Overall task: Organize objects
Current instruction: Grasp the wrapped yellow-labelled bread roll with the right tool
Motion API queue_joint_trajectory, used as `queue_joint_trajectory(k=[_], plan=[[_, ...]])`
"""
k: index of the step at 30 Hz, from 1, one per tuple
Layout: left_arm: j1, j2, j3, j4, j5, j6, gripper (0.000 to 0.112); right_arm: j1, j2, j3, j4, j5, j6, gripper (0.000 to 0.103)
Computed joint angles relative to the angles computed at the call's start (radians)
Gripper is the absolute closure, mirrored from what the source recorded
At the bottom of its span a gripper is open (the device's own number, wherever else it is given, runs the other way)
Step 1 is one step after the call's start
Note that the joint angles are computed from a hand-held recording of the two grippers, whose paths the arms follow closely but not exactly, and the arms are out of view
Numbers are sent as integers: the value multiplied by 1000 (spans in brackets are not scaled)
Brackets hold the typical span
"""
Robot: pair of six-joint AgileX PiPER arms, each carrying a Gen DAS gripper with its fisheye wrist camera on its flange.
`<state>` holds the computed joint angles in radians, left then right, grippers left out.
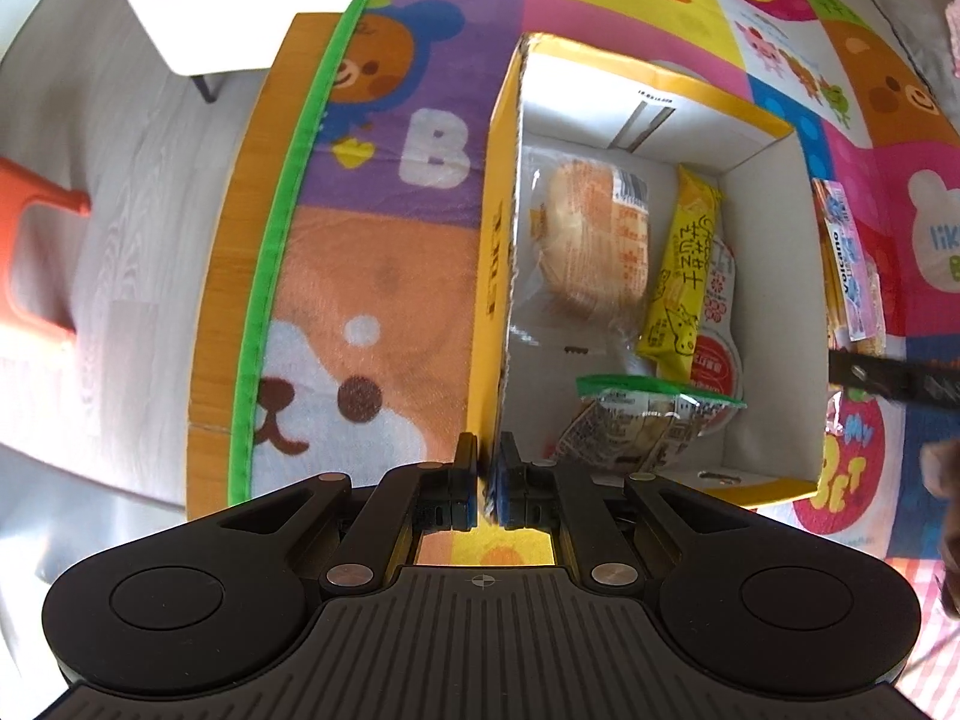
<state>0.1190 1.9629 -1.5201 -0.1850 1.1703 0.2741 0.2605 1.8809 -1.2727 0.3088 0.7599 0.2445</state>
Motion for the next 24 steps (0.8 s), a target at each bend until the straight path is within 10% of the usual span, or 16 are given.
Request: queue_joint_trajectory(k=[7, 17, 24], plan=[[-20, -10, 11, 22, -3, 3, 105, 34, 59, -79, -96, 90, 106, 54], [-22, -11, 29, 8, -47, 98, 105, 70, -278, 180, -187, 176, 323, 55], [18, -15, 11, -53, -25, 165, 105, 234, -463, 93, -169, 356, 566, 55]])
